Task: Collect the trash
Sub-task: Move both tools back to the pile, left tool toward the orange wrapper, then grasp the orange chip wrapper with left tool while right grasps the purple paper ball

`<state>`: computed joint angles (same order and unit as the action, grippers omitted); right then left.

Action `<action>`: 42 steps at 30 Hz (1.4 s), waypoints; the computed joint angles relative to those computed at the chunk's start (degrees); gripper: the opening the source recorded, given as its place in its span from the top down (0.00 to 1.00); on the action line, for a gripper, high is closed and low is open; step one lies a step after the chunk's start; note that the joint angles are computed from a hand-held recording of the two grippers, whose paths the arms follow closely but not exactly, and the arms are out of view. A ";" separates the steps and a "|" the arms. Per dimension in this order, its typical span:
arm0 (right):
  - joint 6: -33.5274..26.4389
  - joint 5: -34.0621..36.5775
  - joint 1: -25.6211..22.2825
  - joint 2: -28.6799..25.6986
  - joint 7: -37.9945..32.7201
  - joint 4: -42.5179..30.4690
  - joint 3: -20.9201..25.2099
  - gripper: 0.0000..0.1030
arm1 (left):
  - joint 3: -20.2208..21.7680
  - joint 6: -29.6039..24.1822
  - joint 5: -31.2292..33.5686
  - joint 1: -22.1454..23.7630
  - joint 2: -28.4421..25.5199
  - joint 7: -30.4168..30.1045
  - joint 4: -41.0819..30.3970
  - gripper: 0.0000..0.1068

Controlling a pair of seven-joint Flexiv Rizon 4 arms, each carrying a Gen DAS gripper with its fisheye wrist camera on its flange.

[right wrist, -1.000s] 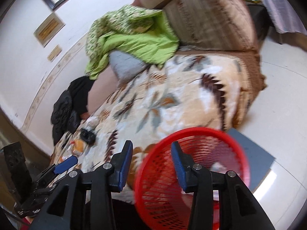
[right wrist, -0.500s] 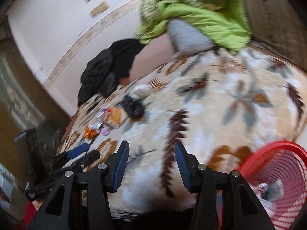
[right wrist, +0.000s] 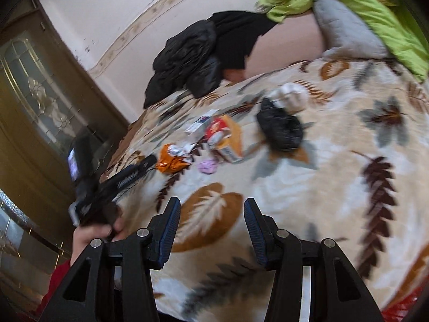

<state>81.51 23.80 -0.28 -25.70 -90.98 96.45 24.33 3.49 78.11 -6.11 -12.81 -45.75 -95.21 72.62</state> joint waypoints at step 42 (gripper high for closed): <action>10.22 -25.69 13.49 -7.79 20.54 -2.09 -16.80 0.69 | -2.48 5.75 -0.93 -0.67 4.70 5.47 7.48 0.64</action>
